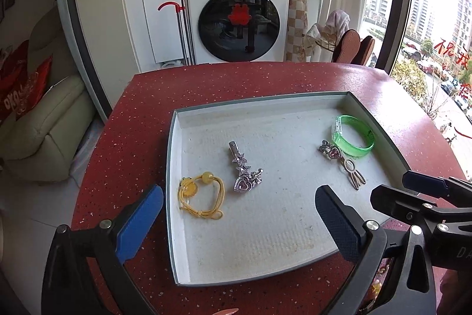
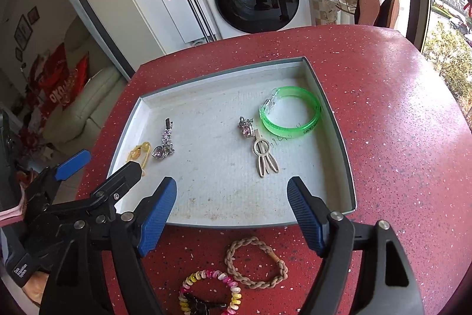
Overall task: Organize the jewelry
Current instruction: 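Lift both open tools from the tray toward the remaining bracelets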
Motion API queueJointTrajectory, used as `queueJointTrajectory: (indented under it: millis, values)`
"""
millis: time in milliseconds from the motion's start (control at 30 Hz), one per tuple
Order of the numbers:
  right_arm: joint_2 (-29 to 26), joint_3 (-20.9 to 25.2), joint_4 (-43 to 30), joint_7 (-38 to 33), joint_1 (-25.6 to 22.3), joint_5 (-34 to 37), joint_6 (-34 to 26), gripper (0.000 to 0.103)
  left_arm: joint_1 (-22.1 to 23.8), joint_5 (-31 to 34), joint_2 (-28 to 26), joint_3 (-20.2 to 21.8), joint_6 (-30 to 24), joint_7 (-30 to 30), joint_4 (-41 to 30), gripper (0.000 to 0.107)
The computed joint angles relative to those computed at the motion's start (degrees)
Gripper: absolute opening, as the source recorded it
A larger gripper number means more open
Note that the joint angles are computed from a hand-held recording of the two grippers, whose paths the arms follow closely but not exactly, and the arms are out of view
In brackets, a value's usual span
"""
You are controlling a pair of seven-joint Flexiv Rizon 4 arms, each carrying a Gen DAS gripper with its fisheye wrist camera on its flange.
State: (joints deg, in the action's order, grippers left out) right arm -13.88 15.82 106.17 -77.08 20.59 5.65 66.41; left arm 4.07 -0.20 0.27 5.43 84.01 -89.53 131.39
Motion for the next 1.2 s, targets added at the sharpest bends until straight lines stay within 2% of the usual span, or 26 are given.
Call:
queueJointTrajectory:
  millis: [200, 233, 300, 433, 700, 1000, 1200]
  values:
    - [2.6, 0.2, 2.5, 0.2, -0.4, 1.0, 1.8, 0.084, 0.1, 0.7, 3.5, 0.2, -1.8, -0.6, 2.0, 0.103]
    - [3.1, 0.2, 3.0, 0.0, -0.4, 1.0, 2.1, 0.094, 0.2, 0.5, 4.1, 0.1, -2.0, -0.4, 2.4, 0.103]
    - [4.3, -0.4, 4.9, 1.1, 0.2, -0.5, 4.7, 0.103, 0.2, 0.2, 5.3, 0.1, -2.1, -0.1, 3.4, 0.103]
    - [6.5, -0.5, 7.7, 2.0, 0.3, -1.9, 7.7, 0.103, -0.2, -1.5, 7.8, 0.1, -2.0, 1.3, 5.6, 0.103]
    - [10.4, 0.1, 8.4, -1.3, 0.2, 3.2, 3.2, 0.103, -2.0, -5.9, 12.8, 0.5, -3.4, 5.7, 9.9, 0.103]
    - [14.4, -0.9, 11.7, -3.0, 1.1, 4.6, 1.1, 0.103, 2.0, 0.6, 18.8, -2.1, -6.0, 1.6, 13.5, 0.103]
    - [16.5, -1.7, 14.0, -4.0, 1.2, 6.5, -0.1, 0.103, 1.2, -0.1, 21.9, -0.9, -6.8, 1.5, 16.4, 0.103]
